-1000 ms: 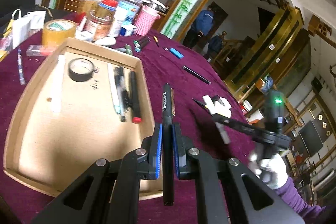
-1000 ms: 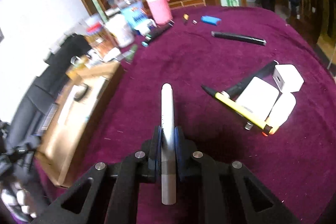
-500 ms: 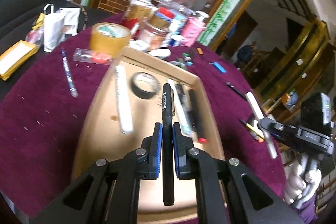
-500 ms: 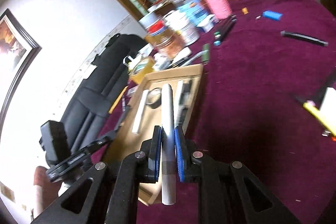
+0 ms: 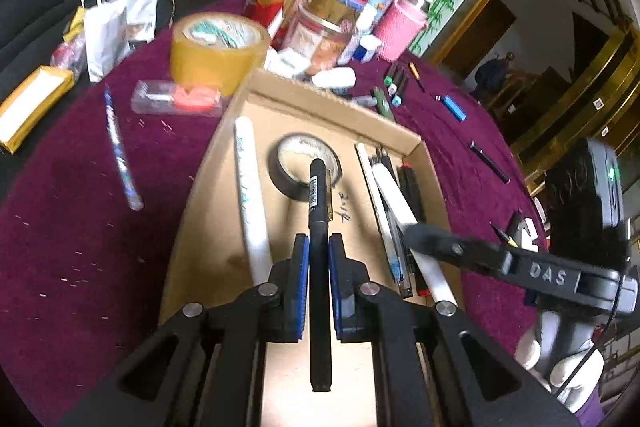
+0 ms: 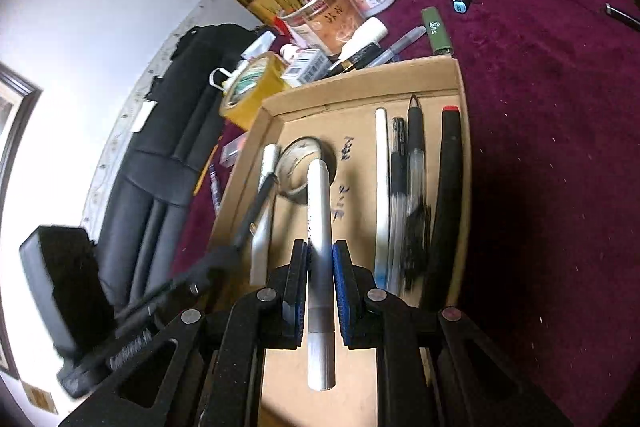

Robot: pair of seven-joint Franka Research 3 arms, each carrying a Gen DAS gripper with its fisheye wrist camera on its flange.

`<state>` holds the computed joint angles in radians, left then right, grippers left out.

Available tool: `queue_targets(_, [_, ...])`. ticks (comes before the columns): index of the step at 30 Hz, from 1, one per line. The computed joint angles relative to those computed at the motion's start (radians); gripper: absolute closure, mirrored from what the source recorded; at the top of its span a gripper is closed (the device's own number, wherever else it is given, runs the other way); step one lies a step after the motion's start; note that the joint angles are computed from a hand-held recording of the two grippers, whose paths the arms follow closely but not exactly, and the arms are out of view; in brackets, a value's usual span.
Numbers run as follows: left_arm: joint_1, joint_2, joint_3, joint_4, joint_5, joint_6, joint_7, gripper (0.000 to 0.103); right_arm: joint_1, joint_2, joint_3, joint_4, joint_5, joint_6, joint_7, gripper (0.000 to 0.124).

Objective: Organize rigid objects
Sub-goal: 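Lower the black pen into the tray with the left tool while the right tool places the white marker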

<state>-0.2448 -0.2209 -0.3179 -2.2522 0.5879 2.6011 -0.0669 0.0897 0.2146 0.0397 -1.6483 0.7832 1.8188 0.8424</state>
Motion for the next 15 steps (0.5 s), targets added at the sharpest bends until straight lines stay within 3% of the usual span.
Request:
queue_targets(8, [-0.008, 0.049, 0.015, 0.006, -0.040, 0.043, 0.008, 0.093, 0.033, 0.019, 0.013, 0.011, -0.055, 0.073, 0.027, 0.110])
queue_targets(12, [0.001, 0.013, 0.004, -0.019, -0.005, 0.060, -0.041, 0.060, 0.037, 0.019, 0.015, 0.006, -0.068, 0.095, 0.024, 0.109])
queue_targets(15, [0.006, -0.021, -0.017, -0.025, 0.035, 0.033, -0.077, 0.051, 0.041, 0.005, 0.015, -0.016, -0.070, 0.134, 0.009, 0.109])
